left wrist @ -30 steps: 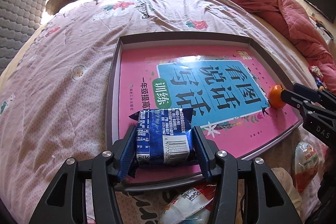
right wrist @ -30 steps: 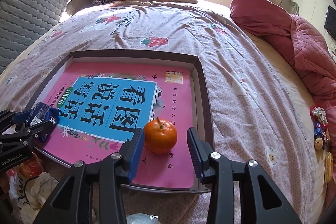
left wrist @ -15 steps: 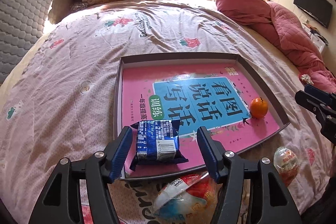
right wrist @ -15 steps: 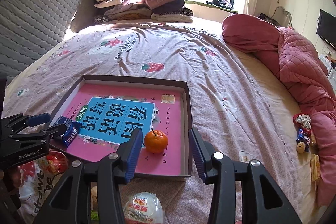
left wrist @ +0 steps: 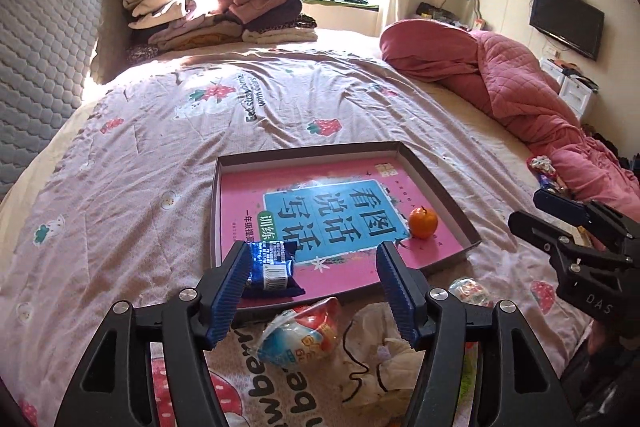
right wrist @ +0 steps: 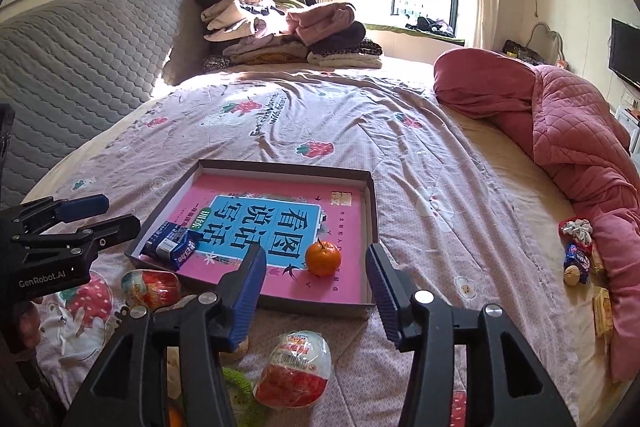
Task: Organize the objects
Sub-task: 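Open left tool to drop the packet in the tray while right tool releases the tangerine, then grasp the second tangerine with left tool while right tool grasps the clear red-filled egg container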
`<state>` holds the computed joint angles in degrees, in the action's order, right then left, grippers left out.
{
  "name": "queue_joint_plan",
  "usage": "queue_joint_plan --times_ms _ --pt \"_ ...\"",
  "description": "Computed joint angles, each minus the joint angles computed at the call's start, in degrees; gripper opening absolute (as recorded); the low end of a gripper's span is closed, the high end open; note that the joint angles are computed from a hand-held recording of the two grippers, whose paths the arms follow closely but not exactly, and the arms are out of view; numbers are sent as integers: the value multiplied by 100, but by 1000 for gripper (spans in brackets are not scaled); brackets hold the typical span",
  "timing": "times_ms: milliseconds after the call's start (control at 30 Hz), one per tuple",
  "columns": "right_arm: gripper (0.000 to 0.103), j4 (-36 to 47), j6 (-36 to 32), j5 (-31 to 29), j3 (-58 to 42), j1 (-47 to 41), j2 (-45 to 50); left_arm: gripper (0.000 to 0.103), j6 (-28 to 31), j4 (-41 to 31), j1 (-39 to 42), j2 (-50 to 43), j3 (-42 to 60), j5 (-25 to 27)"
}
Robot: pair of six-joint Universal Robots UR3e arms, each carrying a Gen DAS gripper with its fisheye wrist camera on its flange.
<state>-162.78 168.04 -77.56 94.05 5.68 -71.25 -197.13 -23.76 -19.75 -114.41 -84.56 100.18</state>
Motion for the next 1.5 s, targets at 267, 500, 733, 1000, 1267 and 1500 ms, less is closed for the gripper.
queue_joint_plan --times_ms 267,500,733,1000,1267,1500 --pt "53 -677 -342 506 1392 -245 -680 66 -185 109 -563 53 -231 471" --pt "53 -919 -506 695 2061 -374 -814 66 -508 351 -714 60 -928 393" --pt "54 -1186 -545 547 2204 -384 -617 66 -775 602 -809 26 -1452 349" --pt "54 -1148 -574 638 2122 -484 -341 66 -1006 782 -1167 -116 -1612 448" --pt "54 -1151 -467 645 1983 -493 -94 66 -1071 697 -1361 -264 -1570 303" --pt "54 -1104 -356 619 1790 -423 181 66 -1062 715 -1455 -356 -1555 269"
